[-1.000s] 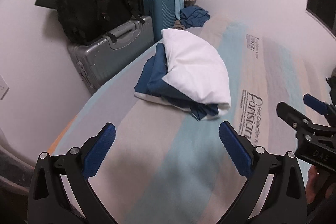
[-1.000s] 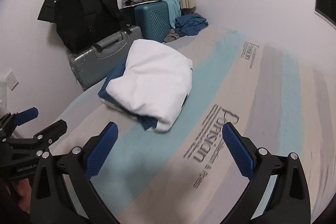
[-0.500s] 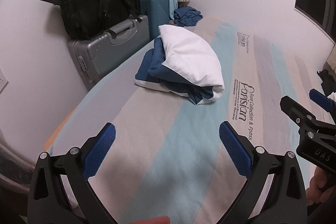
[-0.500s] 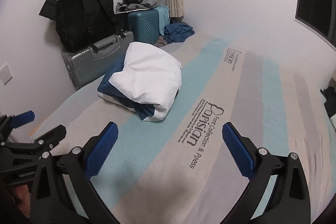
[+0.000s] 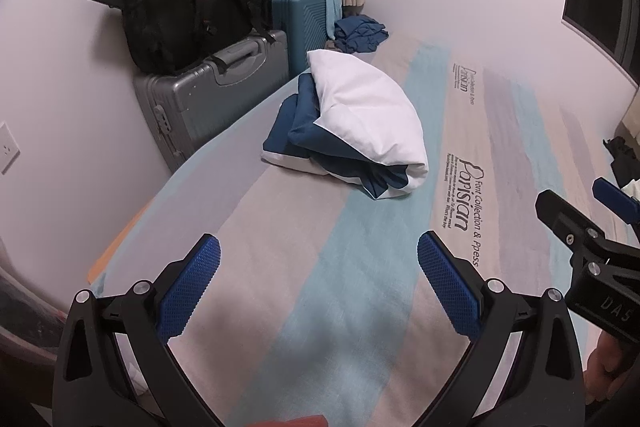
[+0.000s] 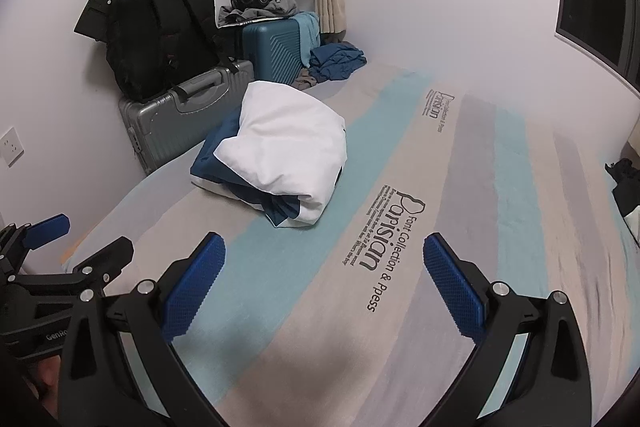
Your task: Fold large clothes
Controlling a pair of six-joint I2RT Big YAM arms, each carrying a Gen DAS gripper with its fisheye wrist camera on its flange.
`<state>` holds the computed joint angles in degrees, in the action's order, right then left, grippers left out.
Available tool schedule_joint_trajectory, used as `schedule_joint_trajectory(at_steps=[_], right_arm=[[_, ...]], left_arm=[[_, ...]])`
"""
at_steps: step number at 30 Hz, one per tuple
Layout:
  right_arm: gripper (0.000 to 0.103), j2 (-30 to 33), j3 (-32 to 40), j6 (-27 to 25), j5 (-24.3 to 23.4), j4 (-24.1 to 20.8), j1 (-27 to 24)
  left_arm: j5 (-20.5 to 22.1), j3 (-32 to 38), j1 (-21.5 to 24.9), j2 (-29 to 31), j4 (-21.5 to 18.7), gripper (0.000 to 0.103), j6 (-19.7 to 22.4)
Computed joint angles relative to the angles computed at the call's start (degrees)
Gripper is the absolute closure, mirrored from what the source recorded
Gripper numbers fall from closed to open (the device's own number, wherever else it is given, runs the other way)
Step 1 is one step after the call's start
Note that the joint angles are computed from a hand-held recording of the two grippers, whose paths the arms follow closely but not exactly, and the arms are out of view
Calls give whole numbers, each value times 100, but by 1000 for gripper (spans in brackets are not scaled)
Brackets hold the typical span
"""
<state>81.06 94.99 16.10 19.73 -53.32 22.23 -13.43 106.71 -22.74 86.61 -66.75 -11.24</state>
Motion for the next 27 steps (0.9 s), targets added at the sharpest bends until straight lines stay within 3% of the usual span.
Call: schedule_joint_trajectory(at_steps=[27], right_arm=[[7, 116, 116, 100, -114, -93, 1]], left_arm=[[160, 18, 21, 39, 3, 6, -73]])
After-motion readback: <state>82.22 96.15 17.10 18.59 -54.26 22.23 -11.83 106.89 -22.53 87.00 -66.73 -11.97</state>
